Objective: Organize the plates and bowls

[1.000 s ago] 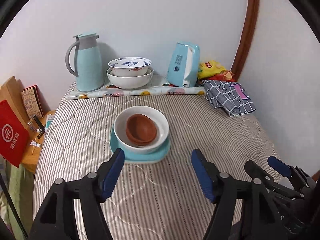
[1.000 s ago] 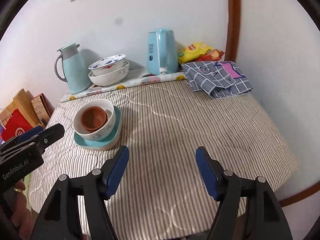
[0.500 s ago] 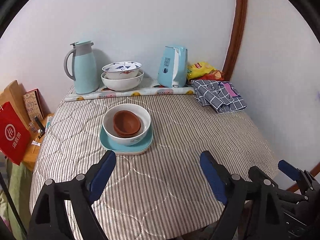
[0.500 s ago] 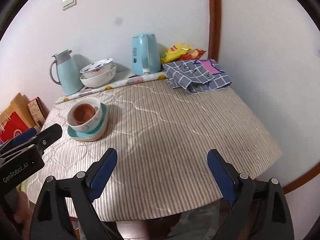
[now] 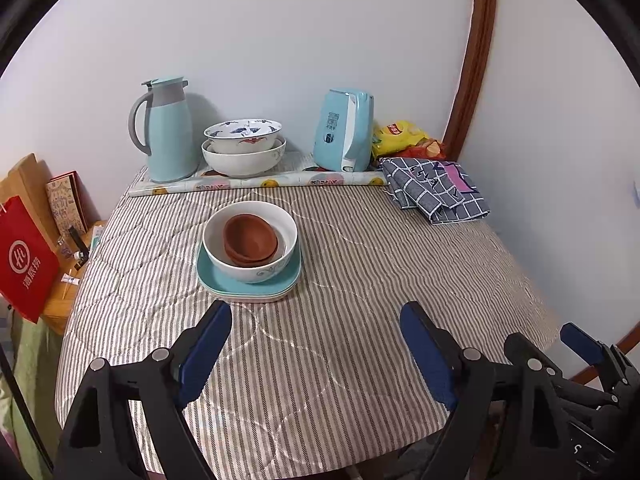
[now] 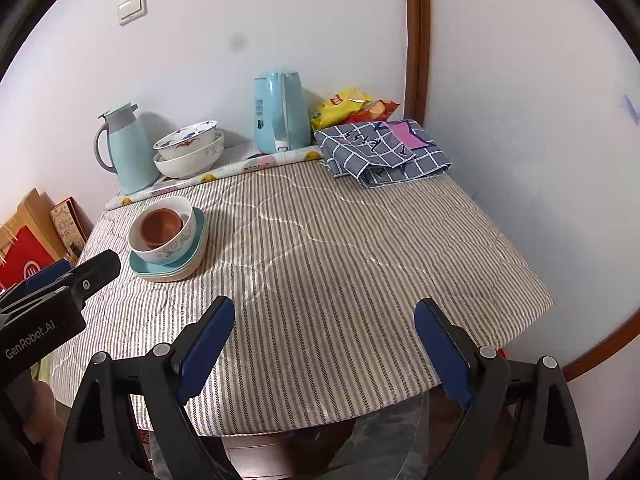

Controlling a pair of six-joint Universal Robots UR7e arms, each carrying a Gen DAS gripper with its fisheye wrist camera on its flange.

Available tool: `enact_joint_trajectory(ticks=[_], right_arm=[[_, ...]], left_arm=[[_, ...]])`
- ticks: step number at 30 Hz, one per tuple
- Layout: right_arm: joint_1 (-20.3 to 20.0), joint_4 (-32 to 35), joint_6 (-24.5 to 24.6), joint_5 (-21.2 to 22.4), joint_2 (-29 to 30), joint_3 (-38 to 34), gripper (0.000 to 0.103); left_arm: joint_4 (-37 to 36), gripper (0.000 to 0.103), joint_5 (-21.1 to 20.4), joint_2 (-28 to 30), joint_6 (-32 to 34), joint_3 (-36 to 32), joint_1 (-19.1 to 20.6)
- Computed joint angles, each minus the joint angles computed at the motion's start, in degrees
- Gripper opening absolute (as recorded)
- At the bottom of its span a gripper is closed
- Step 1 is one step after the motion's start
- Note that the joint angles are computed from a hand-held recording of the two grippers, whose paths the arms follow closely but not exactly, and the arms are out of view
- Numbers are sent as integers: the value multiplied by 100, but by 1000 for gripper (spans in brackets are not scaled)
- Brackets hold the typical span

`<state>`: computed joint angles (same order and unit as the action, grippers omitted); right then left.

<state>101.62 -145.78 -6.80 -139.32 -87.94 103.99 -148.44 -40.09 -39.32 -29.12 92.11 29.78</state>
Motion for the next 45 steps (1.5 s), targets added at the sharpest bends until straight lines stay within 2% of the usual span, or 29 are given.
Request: enact_joint_trajectory(ticks=[45], right_arm=[[141,-92,-31,-77,-42,58,91]], left_arm=[[3,86,-59,-79,-83,123,-64]])
